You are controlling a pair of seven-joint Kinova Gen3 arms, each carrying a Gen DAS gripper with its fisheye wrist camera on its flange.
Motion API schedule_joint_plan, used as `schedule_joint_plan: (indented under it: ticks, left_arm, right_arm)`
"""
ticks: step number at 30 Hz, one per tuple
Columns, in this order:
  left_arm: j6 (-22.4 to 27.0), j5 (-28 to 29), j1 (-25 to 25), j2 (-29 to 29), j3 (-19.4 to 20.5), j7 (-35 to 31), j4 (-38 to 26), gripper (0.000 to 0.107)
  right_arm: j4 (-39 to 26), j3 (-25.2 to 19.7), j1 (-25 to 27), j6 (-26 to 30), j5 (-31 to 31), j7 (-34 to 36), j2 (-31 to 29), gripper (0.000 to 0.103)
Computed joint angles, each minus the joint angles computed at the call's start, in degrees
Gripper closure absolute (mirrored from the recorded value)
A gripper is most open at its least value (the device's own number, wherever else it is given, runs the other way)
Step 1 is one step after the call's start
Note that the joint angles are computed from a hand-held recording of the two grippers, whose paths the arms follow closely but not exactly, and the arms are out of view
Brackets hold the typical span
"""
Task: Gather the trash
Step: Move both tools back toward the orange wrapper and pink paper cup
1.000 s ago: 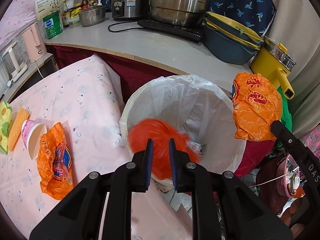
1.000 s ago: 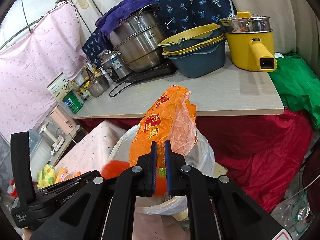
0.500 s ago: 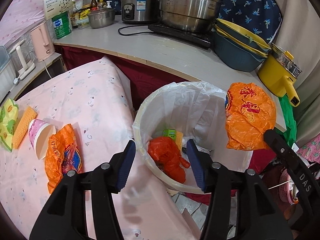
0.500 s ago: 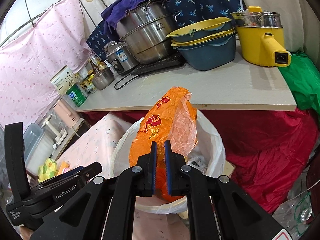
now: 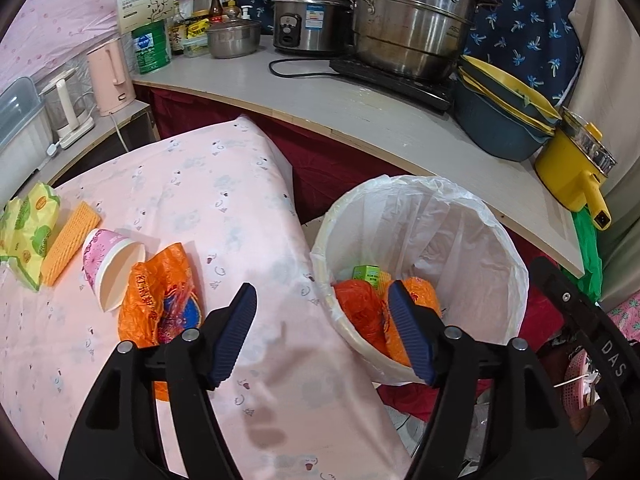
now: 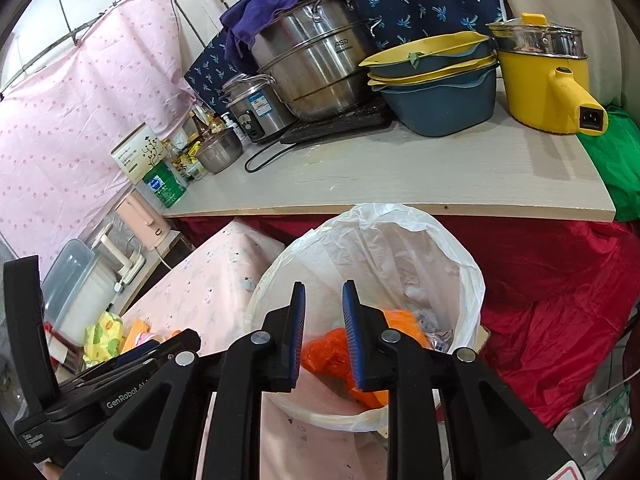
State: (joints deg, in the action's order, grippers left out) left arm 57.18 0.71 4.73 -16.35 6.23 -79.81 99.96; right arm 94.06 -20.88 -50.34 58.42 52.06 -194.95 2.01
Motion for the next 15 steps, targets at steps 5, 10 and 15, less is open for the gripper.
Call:
schedule_joint_plan:
  ticks: [5,10,15]
  left_arm:
    - [0.41,0.82,-0.46,-1.23,-1.76,-1.18,0.47,0.043]
    - [0.90,1.53,-1.57,-2.83,-3.61,-2.73,1.15,0.042]
    - [1.32,2.17,-3.16,-4.53,-5.67,-4.54,2.00,0.041]
  right_arm:
    - [-1.88,-0.16,-0.92,0.59,0.12,1.61,0.91,0.082]
    - [-3.96,0.00,-2.88,1.31,0.85,2.41,2.22,0.075]
    - [-6.58,0.62,-5.20,1.73,0.96,4.31,3.83,0.070]
